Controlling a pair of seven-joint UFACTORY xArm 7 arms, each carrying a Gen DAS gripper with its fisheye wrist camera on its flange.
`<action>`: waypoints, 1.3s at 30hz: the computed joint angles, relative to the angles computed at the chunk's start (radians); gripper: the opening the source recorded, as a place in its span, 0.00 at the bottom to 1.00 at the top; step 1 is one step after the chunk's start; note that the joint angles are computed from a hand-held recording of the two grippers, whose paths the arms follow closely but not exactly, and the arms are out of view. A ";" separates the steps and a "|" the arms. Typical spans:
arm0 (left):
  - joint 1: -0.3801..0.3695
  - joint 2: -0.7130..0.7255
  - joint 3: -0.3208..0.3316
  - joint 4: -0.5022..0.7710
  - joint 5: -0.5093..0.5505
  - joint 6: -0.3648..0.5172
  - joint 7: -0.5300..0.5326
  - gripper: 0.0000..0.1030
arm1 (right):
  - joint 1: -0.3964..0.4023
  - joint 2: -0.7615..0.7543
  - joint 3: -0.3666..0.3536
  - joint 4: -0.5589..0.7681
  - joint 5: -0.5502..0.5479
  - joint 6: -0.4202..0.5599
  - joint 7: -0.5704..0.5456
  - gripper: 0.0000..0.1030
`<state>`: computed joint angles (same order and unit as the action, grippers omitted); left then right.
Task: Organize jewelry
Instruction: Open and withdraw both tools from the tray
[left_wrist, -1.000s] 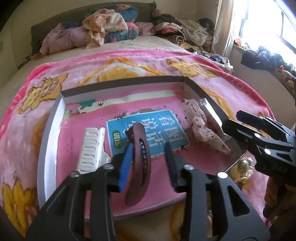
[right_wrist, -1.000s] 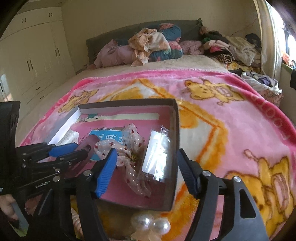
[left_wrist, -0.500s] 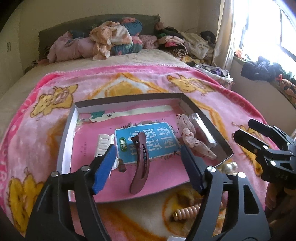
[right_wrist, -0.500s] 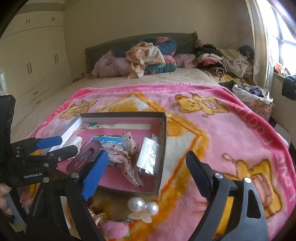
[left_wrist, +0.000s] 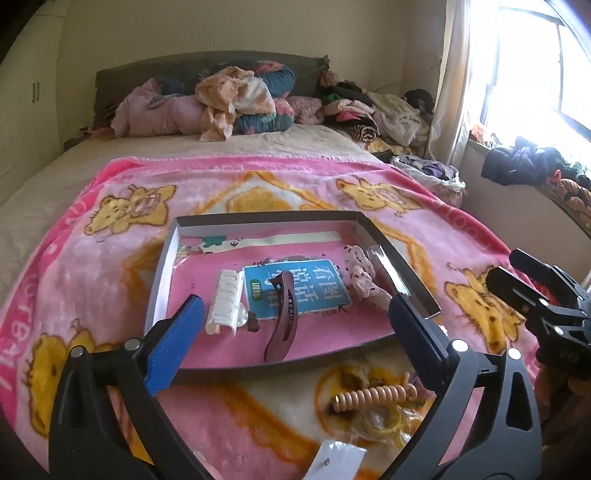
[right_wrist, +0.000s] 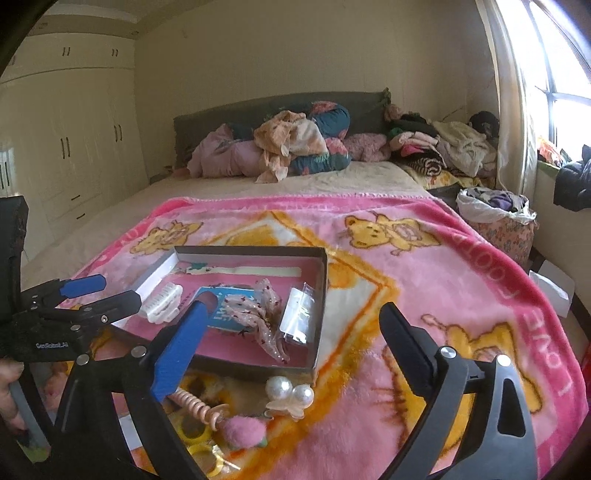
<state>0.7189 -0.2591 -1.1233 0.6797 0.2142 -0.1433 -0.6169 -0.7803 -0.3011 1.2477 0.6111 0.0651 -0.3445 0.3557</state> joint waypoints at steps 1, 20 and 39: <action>-0.030 -0.007 0.027 -0.013 -0.004 -0.007 -0.002 0.89 | 0.031 -0.006 -0.027 -0.011 0.000 -0.005 0.003 0.89; -0.364 -0.167 0.316 -0.222 -0.111 -0.039 0.026 0.89 | 0.405 -0.075 -0.266 -0.154 0.144 -0.014 -0.083 0.89; -0.515 -0.247 0.423 -0.323 -0.120 -0.028 0.052 0.89 | 0.501 -0.104 -0.274 -0.223 0.115 0.001 -0.035 0.89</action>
<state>0.2037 -0.5059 -0.7004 0.3570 0.0940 -0.1711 -0.5653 -0.2795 -0.4048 0.9739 0.3879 0.1805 -0.3432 0.3209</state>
